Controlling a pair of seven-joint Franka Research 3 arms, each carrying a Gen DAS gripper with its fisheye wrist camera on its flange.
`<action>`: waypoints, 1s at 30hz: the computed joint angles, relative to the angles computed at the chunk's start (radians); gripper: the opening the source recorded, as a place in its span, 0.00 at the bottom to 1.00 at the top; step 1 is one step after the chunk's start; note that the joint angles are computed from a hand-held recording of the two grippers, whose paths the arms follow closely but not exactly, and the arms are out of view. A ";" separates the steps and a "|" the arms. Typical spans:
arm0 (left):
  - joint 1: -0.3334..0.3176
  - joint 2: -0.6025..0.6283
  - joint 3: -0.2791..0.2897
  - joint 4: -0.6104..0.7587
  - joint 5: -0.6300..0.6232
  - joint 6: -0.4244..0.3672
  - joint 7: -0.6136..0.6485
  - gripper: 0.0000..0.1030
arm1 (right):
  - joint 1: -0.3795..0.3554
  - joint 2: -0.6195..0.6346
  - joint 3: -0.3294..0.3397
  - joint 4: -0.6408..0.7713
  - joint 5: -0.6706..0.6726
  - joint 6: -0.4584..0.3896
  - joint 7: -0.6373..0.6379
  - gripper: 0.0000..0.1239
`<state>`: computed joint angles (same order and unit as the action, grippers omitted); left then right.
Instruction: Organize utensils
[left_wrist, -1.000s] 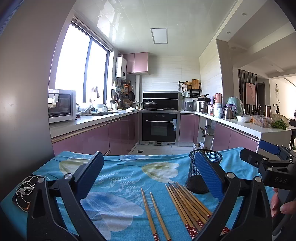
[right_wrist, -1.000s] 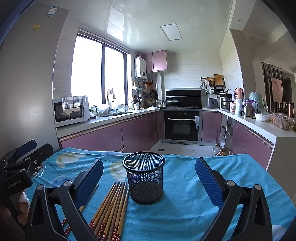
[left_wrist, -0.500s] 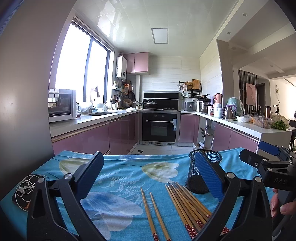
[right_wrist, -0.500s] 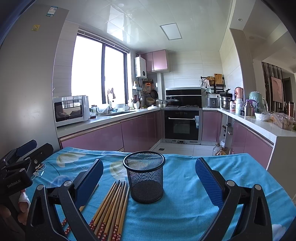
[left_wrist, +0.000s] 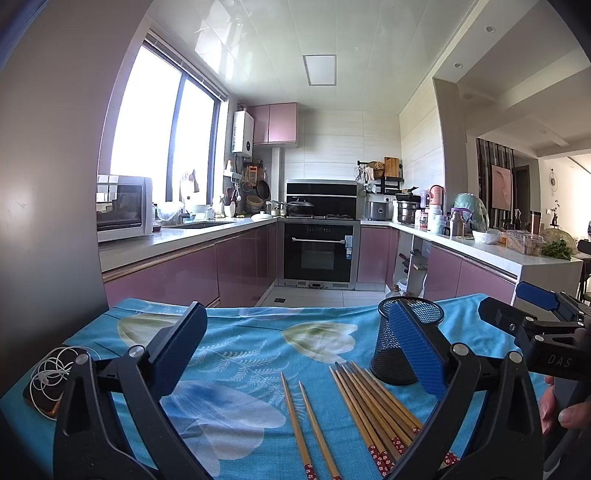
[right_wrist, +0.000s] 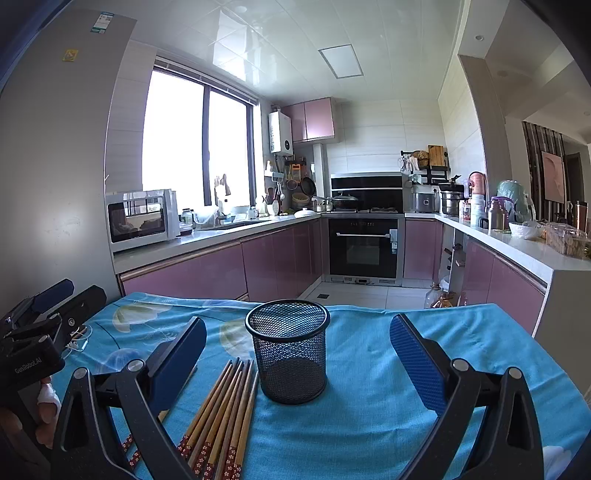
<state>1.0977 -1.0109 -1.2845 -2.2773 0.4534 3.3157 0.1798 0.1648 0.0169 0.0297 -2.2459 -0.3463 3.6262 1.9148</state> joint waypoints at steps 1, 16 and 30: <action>-0.001 -0.001 -0.001 -0.001 -0.001 -0.001 -0.001 0.94 | -0.001 0.000 0.000 0.000 -0.005 0.000 0.005 0.78; -0.003 0.002 -0.002 -0.001 -0.002 -0.002 0.000 0.94 | -0.009 0.007 0.002 0.010 -0.028 -0.006 0.028 0.78; -0.004 0.001 -0.008 -0.004 -0.002 -0.005 -0.005 0.94 | -0.021 0.004 -0.001 0.013 -0.073 -0.008 0.074 0.78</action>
<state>1.0941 -1.0097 -1.2923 -2.2811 0.4517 3.3110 0.1745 0.1436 0.0213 0.0289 -2.2327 -0.4195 3.6180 1.9890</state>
